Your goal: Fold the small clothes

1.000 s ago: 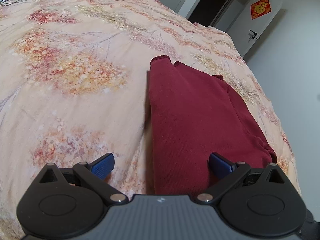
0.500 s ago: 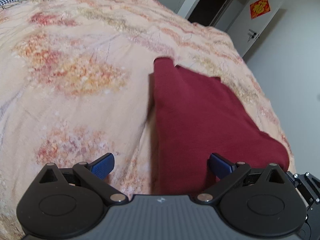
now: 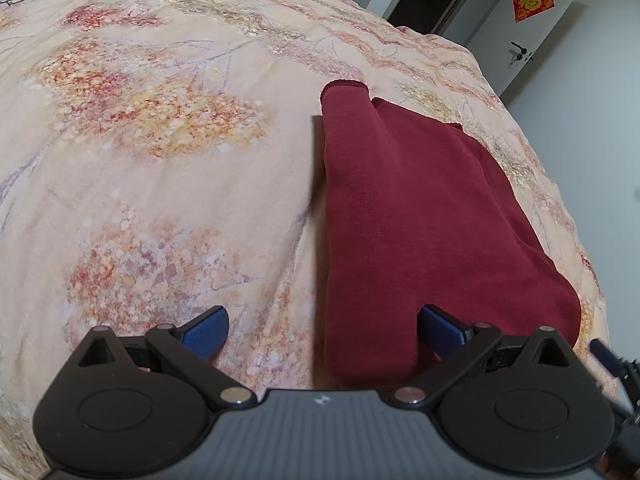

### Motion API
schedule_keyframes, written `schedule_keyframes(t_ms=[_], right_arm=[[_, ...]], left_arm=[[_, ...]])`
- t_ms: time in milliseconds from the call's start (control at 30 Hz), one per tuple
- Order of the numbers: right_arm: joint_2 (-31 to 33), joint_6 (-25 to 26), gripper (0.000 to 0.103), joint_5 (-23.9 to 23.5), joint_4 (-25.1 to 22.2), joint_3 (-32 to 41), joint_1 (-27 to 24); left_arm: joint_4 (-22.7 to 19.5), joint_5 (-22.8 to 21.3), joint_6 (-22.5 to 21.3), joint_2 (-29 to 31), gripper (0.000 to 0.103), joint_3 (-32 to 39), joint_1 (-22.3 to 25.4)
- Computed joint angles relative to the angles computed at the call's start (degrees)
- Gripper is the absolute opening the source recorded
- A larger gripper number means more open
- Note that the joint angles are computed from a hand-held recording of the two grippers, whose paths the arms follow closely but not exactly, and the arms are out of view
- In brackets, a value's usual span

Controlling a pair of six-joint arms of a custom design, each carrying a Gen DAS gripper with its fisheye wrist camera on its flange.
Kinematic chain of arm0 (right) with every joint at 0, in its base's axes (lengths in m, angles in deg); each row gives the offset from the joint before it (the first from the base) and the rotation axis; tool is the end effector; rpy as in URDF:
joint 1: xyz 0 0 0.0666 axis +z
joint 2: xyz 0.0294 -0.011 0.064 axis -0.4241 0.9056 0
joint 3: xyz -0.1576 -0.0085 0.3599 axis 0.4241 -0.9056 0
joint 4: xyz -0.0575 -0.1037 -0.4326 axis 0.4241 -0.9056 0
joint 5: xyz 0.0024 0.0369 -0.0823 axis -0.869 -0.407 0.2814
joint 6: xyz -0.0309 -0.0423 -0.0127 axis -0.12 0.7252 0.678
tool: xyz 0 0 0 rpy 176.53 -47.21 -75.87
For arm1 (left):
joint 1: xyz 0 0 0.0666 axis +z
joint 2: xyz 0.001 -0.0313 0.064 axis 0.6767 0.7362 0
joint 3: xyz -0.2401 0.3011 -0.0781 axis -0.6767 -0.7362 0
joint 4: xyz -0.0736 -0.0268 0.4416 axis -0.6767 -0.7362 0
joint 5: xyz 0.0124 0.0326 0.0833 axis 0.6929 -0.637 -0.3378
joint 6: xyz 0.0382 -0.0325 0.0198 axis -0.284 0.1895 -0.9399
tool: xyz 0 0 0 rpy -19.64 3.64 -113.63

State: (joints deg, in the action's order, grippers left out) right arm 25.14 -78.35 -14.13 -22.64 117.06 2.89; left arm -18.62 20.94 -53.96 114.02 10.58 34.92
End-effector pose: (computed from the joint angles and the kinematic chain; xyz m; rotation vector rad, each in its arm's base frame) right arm 0.5044 0.2468 0.3739 -0.0862 2.1212 -0.2334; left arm 0.6030 -0.0925 0.3575 -0.0667 2.5001 -0.5693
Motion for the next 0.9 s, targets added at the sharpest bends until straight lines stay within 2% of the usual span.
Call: schedule_keyframes(t_ms=[100,167,233,333,433,500,533,567,633,667,767,833,867,900], right_arm=[[0.21,-3.94,0.078,-2.21,1.82,0.63,-1.80],[1.22,-6.17,0.079,-5.40,2.70,1.97,-3.30],[2.86,-8.74,0.079,-8.96,1.48,4.30,-4.84],[6.18,-11.47,0.078,-11.43,-0.46,8.16,-6.08],[9.58,-12.38,0.068,-13.31,-1.46,11.58,-7.01],[11.69,-13.35,0.052,-14.43,-3.20,13.99,-7.37],[12.34,-13.57,0.047,-15.21,-3.47,14.58,-7.51],[12.78,-13.41,0.037,-15.81,-3.63,15.03,-7.55],[13.61,-12.31,0.026,-15.87,-4.08,15.84,-7.46],[13.64,-11.65,0.017,-15.83,-4.01,15.81,-7.41],[12.60,-10.08,0.009,-14.14,-2.22,14.50,-7.24],[11.70,-10.78,0.006,-12.13,-0.99,13.55,-7.14],[11.61,-11.51,0.000,-11.60,-0.91,13.36,-7.23],[12.01,-12.02,0.000,-11.56,-1.74,13.66,-7.39]], left_arm=[[-0.07,-0.15,-0.01,0.00,0.103,0.07,-0.06],[-0.20,-0.20,-0.12,0.06,0.103,0.19,-0.08],[-0.32,-0.19,-0.14,0.16,0.103,0.33,-0.07],[-0.42,-0.27,-0.27,0.19,0.103,0.41,-0.10],[-0.61,-0.30,-0.53,0.35,0.103,0.61,-0.13],[-0.75,-0.26,-0.69,0.44,0.103,0.76,-0.12],[-0.84,-0.23,-0.77,0.45,0.103,0.82,-0.11],[-0.90,-0.21,-0.81,0.48,0.103,0.87,-0.11],[-0.94,-0.19,-0.80,0.54,0.103,0.95,-0.12],[-0.96,-0.19,-0.93,0.60,0.103,1.01,-0.14],[-1.21,-0.29,-1.27,0.67,0.103,1.24,-0.23],[-1.13,-0.05,-1.62,0.71,0.103,1.35,-0.24],[-1.16,0.08,-1.70,0.78,0.103,1.41,-0.24],[-1.18,0.14,-1.73,0.89,0.103,1.46,-0.25]])
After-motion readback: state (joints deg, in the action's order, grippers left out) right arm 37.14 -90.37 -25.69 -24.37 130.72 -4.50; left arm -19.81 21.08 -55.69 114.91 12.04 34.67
